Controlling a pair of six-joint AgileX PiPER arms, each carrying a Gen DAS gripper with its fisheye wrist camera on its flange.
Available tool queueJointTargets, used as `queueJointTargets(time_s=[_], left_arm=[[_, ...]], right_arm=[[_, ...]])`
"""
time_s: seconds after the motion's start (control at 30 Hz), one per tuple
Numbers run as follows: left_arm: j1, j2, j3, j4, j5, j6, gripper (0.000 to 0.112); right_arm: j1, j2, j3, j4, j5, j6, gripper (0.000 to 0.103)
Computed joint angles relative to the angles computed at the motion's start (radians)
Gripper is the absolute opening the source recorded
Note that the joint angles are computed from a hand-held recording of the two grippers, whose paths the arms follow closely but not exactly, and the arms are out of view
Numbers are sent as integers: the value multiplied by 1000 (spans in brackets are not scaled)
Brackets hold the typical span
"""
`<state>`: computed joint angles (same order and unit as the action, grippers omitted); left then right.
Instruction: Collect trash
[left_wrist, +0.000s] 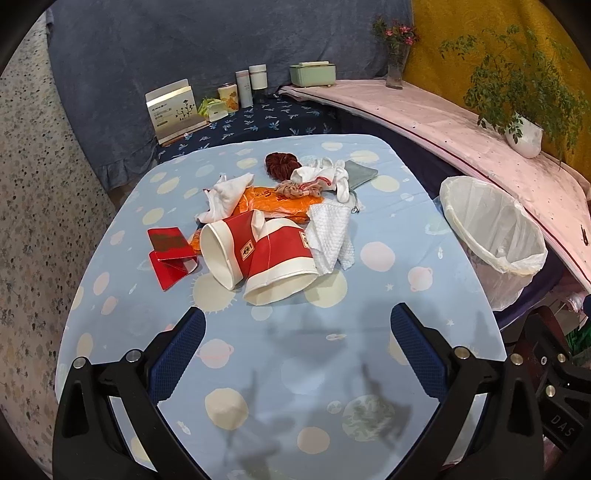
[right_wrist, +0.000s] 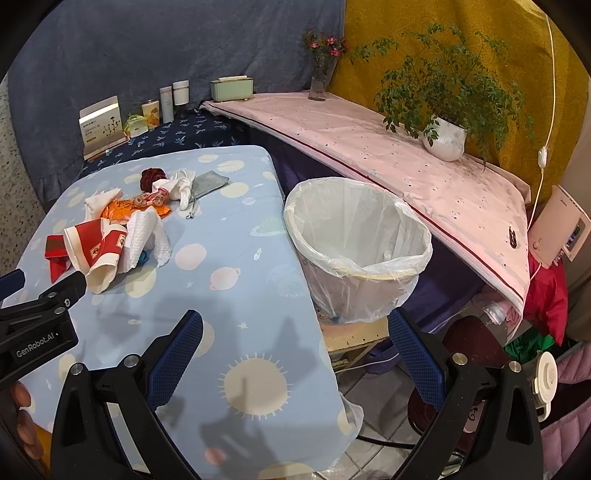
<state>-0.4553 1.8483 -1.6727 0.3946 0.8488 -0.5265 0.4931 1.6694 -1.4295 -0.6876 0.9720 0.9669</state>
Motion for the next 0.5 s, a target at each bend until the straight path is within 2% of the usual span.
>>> queueJointTargets(time_s=[0.5], left_arm=[[-2, -9, 27, 7, -10, -14, 96]], right_arm=[[10, -1, -4, -11, 10, 6, 96]])
